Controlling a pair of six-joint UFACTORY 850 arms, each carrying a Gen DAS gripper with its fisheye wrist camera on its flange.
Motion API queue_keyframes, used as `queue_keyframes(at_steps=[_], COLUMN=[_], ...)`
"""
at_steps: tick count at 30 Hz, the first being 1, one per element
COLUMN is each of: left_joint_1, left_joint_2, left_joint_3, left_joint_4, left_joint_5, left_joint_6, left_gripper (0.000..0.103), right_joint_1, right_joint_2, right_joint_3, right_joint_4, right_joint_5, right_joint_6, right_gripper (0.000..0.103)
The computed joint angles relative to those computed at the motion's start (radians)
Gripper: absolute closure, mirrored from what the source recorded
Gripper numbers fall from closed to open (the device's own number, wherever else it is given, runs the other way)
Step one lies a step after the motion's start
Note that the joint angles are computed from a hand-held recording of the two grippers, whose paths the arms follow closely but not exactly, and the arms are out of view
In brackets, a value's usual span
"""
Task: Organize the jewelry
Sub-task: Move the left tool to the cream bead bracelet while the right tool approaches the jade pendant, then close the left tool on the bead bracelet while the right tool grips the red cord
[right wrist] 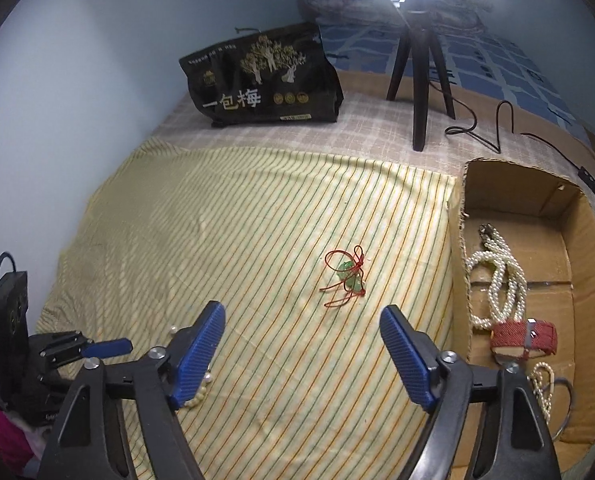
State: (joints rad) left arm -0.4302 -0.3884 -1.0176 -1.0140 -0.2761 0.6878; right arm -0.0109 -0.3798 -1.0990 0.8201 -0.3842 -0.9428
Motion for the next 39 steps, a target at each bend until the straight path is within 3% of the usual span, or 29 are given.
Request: queue_keyframes(at_steps=[13,22,29,33,39], left_joint_1=[-0.028,-0.042,-0.047,-0.050,-0.065], left_joint_2=[-0.059,-0.084,-0.089,-0.089,-0.091], left_joint_3=[-0.042,-0.058,-0.061,-0.060,-0.063], left_joint_4=[0.112,0.235,0.282,0.306,0.492], left_joint_5=[0.040,0.066,0.085,0.090,0.107], left_joint_6=[-0.090,-0.196,-0.231,-0.254,-0.428], left_gripper=[0.064,0.064,0.064,0.064,0.066], right_joint_1=[0.056,0.075,0.074,0.068,0.072], right_joint_2=[-0.143,-0.204,-0.219,-0.225,-0.219], right_joint_3=[-0.131,-0.180,-0.191,-0.197,-0.189], right_joint_4=[-0.445,-0.684,-0.698,-0.644,-0.661], right_joint_5=[0.041,0.049,0.044,0.034,0.031], right_joint_6=[0.388,0.594,0.597,0.547,0.550], right_gripper=[0.044,0.049,0.052,0.065,0.078])
